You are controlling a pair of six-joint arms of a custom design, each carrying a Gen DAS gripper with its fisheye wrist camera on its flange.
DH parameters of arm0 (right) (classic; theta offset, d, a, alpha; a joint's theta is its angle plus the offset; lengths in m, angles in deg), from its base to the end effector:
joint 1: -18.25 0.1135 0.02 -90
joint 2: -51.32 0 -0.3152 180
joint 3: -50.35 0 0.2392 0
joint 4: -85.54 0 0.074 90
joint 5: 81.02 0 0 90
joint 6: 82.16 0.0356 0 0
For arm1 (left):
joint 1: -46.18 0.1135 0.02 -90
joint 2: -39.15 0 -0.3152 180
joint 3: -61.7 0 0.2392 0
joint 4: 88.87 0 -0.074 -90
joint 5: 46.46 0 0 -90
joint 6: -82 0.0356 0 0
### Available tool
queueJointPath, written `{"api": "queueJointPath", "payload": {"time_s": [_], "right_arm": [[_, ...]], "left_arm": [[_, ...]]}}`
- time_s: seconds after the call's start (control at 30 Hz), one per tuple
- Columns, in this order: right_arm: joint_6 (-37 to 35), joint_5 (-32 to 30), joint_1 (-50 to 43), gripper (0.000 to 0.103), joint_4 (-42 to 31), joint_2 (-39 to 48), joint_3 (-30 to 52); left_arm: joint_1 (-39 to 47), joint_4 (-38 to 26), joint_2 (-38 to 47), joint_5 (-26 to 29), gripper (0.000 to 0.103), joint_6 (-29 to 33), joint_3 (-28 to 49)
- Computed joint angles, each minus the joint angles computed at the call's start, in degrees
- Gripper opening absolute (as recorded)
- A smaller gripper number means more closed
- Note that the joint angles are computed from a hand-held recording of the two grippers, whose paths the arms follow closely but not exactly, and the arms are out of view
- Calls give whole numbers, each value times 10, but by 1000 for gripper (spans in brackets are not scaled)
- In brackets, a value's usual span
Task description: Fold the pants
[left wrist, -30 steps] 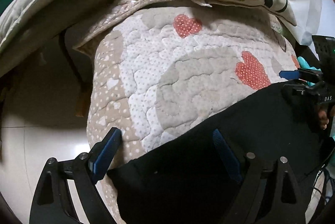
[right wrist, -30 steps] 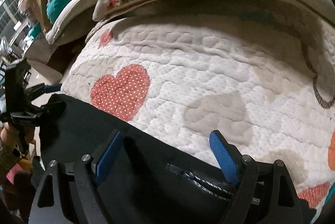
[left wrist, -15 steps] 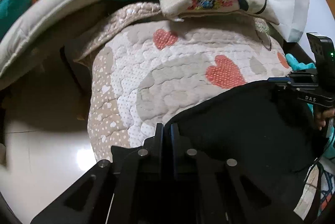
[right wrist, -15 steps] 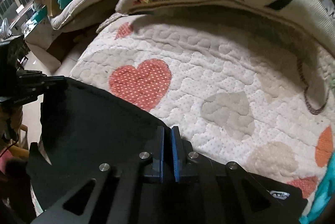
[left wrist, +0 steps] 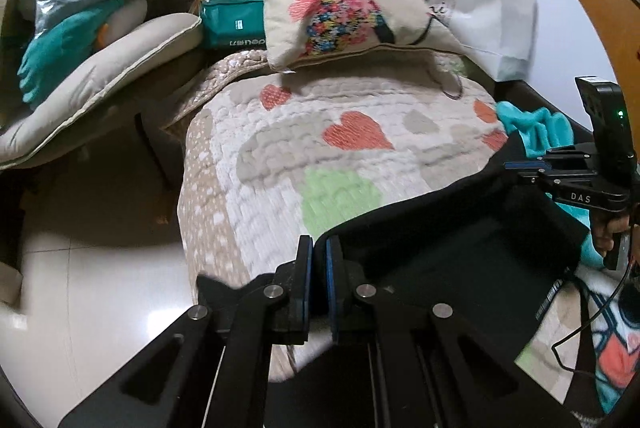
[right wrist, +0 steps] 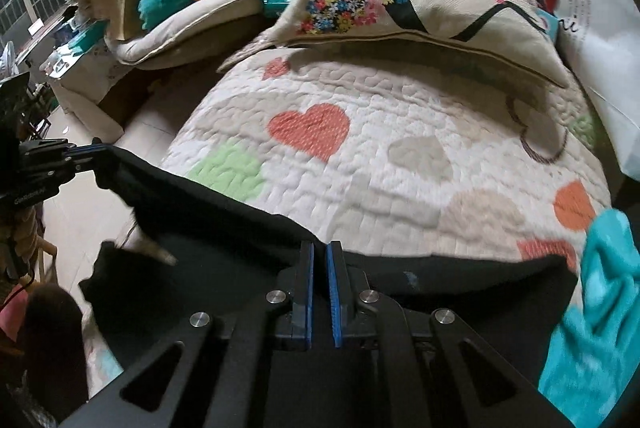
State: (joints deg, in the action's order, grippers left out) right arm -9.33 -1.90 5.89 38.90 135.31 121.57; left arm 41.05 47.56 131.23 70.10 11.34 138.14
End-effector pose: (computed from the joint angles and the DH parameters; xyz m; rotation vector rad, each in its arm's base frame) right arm 0.2708 -0.0525 0.2803 -0.1753 2.5732 0.0577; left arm 0.3133 -0.0441 0.2731 0.6917 2.4195 -0.5026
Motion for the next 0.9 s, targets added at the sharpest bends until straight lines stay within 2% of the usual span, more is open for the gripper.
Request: {"api": "queueJointPath", "payload": {"time_s": [0.27,0.53,0.67,0.9], "right_arm": [[14,34,31,7,-32,-131,-121],[63,71,89,7,-75,-219,-208],[104,96,142,7,-84,-245,-252],[163,117,190,4,-84,-250,-303]], "left_arm": [[28,-24,-117,18,6,24,-119],[27,-18,-168,-21,6,20,-219],[9,-33,-191,-60,6,9,-238],[-45,-66,-194,-179,6,-11,-279]]}}
